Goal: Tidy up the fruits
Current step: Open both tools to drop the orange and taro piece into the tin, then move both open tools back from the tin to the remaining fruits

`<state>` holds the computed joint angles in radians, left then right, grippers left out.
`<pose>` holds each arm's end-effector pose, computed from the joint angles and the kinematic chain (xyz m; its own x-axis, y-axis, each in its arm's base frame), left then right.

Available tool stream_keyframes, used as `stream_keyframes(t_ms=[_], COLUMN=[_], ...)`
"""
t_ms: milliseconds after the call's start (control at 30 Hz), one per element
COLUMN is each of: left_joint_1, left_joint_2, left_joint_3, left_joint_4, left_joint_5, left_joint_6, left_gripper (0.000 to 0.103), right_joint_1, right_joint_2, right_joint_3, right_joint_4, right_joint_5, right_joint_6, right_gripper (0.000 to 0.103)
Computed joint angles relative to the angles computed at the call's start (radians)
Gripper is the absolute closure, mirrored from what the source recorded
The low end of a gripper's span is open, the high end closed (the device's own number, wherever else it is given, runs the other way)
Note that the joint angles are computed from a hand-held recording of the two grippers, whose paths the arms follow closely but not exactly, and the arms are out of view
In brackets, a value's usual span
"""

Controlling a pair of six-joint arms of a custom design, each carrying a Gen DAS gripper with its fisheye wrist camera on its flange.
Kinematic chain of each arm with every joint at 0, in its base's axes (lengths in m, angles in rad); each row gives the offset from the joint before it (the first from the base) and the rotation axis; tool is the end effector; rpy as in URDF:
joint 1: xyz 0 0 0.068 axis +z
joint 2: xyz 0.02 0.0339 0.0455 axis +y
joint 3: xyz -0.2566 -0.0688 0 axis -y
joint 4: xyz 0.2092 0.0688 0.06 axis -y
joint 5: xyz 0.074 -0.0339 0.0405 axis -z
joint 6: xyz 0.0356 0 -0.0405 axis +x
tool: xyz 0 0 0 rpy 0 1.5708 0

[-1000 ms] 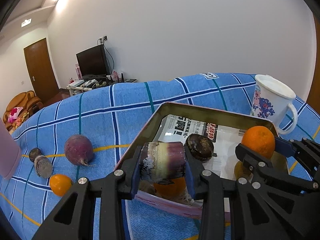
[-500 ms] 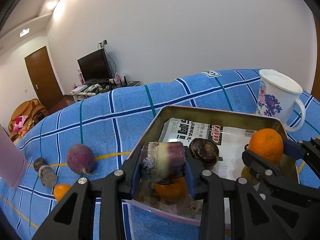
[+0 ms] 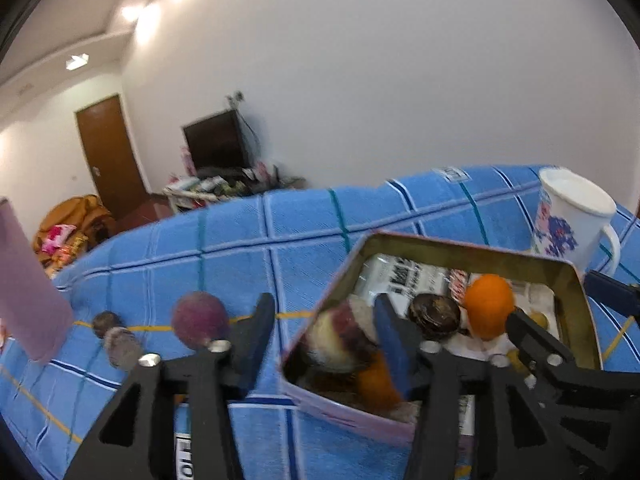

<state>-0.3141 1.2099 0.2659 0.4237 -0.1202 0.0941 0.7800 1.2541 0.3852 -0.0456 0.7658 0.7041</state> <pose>0.1873 -0.0564 0.1650 -0.4512 0.2447 -0.8582 0.2513 0.9576 0.1409 0.1466 0.1103 0.1574 -0.5628 0.0996 -0.8206 0.2074 0.9780 -0.0235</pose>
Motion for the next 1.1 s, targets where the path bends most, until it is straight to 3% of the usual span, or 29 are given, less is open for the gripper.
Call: stream_keyframes(t_ms=[67, 233, 533, 767, 900, 1100], left_joint_1=[0.025, 0.110, 0.199, 0.326, 0.361, 0.466], left_joint_2=[-0.032, -0.101, -0.168, -0.192, -0.218, -0.275], left_joint_3=[-0.018, -0.038, -0.122, -0.151, -0.178, -0.188], left_joint_4=[0.019, 0.017, 0.132, 0.127, 0.125, 0.068], left_joint_5=[0.012, 0.085, 0.041, 0.149, 0.174, 0.283], left_joint_6=[-0.009, -0.028, 0.002, 0.031, 0.063, 0.109], left_gripper=[0.032, 0.025, 0.023, 0.023, 0.023, 0.023], right_joint_1=[-0.002, 0.059, 0.220, 0.249, 0.280, 0.310], right_joint_2=[-0.032, -0.094, -0.017, -0.010, -0.014, 0.006], right_joint_3=[-0.016, -0.050, -0.016, -0.028, -0.025, 0.001], right_joint_4=[0.008, 0.054, 0.099, 0.123, 0.097, 0.014], right_joint_5=[-0.001, 0.072, 0.282, 0.320, 0.364, 0.415], right_joint_6=[0.003, -0.017, -0.045, -0.027, 0.011, 0.108], right_gripper=[0.008, 0.000, 0.000, 0.000, 0.000, 0.000])
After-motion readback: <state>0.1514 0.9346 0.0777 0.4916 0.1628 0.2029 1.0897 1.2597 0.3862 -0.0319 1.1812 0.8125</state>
